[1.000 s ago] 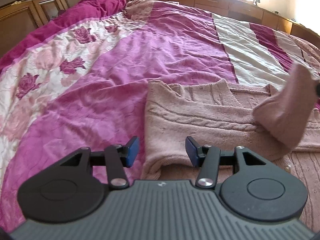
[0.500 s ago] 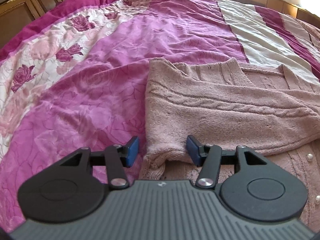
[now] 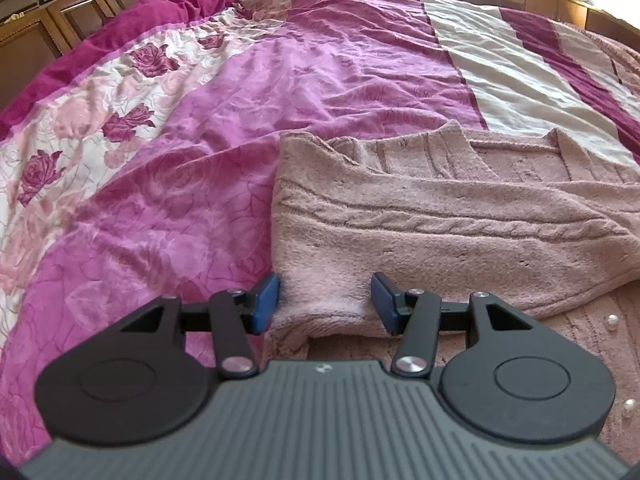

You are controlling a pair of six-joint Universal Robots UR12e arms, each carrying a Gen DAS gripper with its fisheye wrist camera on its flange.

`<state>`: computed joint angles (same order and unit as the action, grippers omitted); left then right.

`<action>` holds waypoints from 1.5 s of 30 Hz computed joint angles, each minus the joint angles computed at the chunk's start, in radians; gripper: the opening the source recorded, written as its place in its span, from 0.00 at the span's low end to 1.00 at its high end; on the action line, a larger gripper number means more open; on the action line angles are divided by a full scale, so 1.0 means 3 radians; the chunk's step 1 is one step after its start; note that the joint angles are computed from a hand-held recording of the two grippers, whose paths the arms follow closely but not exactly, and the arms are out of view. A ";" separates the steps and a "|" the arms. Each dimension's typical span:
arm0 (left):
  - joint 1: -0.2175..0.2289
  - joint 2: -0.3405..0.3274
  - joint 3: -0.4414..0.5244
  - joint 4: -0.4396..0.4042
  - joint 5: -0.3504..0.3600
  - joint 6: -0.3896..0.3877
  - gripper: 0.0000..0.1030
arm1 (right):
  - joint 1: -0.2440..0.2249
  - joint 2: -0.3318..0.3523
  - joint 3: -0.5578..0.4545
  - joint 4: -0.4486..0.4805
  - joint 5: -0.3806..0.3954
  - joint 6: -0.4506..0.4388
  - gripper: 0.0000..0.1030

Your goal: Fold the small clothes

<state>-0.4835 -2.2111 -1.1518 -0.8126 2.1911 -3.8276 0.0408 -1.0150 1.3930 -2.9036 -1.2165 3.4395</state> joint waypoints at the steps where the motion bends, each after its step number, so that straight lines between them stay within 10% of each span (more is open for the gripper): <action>1: -0.0001 -0.0005 0.0005 -0.0008 0.0004 -0.0002 0.52 | 0.0013 0.0038 -0.0060 0.0067 -0.0033 -0.0075 0.57; 7: 0.0001 -0.0012 0.0007 -0.0033 0.0005 0.0002 0.52 | 0.0110 0.0187 -0.0263 0.0343 -0.0255 -0.0484 0.55; 13: -0.0004 -0.0024 0.0015 -0.0070 0.0032 -0.0042 0.52 | 0.0188 0.0145 -0.0171 0.0146 -0.0378 -0.1040 0.15; 22: -0.0001 -0.0033 0.0015 -0.0079 0.0029 -0.0071 0.54 | 0.0228 0.0169 -0.0134 -0.0524 -0.0594 -0.1442 0.12; 27: 0.0001 -0.0034 0.0013 -0.0073 0.0023 -0.0069 0.54 | 0.0240 0.0245 -0.0327 0.0126 -0.0730 -0.1419 0.17; 32: 0.0004 -0.0034 0.0001 -0.0046 0.0017 -0.0052 0.55 | 0.0215 0.0168 -0.0200 -0.0063 -0.0833 -0.0962 0.44; 39: 0.0001 -0.0036 -0.0007 -0.0029 0.0034 -0.0047 0.55 | 0.0105 0.0009 0.0045 -0.0312 -0.0073 -0.0537 0.62; 45: 0.0001 -0.0038 -0.0006 -0.0028 0.0036 -0.0045 0.56 | 0.0174 0.0028 0.0051 -0.0039 -0.0075 -0.0790 0.64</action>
